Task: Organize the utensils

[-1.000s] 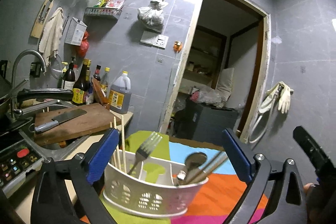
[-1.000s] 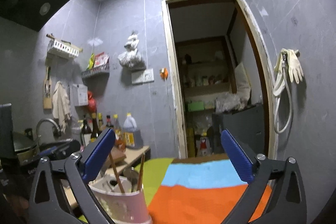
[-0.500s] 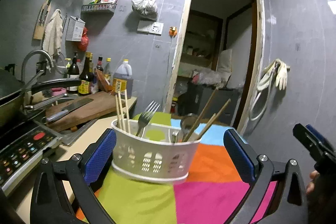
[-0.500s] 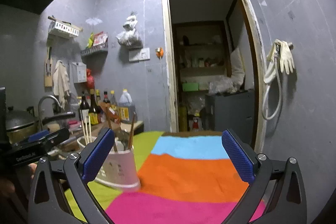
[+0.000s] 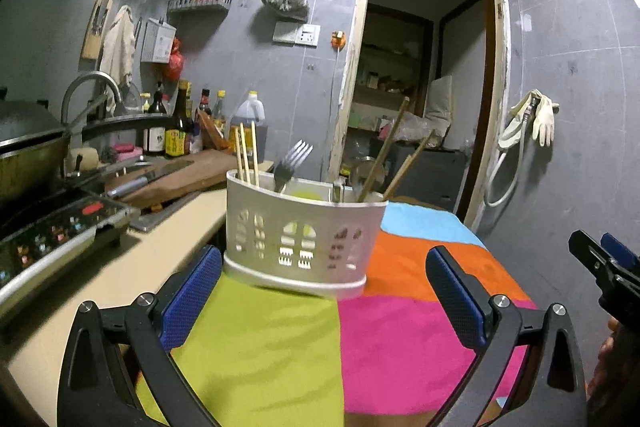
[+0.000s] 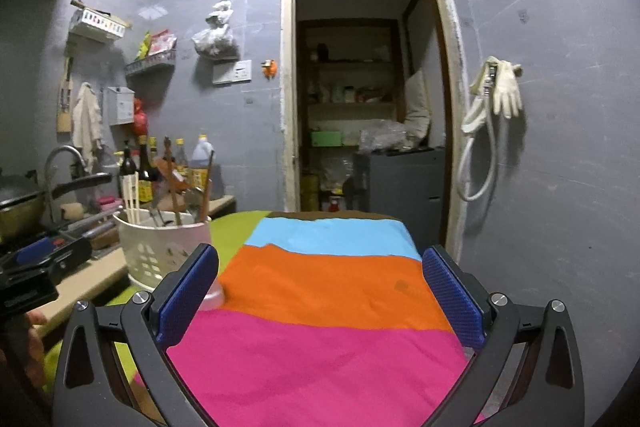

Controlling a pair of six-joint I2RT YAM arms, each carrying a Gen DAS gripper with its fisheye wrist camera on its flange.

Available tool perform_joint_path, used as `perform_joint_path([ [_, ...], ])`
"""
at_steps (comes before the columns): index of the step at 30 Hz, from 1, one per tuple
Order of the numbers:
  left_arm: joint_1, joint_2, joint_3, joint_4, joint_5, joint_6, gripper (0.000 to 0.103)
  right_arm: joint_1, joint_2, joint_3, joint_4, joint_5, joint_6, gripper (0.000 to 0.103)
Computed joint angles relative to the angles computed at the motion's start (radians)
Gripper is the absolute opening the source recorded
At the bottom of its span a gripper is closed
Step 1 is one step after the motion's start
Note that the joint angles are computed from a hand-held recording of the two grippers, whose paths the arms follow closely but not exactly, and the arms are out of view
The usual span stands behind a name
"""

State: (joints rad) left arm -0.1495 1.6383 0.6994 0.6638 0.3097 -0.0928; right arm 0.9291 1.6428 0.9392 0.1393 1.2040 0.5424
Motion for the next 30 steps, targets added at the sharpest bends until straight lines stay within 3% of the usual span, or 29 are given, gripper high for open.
perform_joint_path([
  [8, 0.002, 0.015, -0.087, 0.112, -0.034, 0.001, 0.100, 0.039, 0.040, 0.008, -0.163, 0.075, 0.158, 0.103],
  [14, 0.008, 0.049, -0.124, 0.182, -0.028, 0.013, 0.100, 0.048, 0.068, 0.004, -0.190, 0.100, 0.215, 0.103],
  [30, 0.004, 0.078, -0.116, 0.191, -0.013, 0.017, 0.100, 0.025, 0.113, 0.041, -0.255, 0.043, 0.274, 0.103],
])
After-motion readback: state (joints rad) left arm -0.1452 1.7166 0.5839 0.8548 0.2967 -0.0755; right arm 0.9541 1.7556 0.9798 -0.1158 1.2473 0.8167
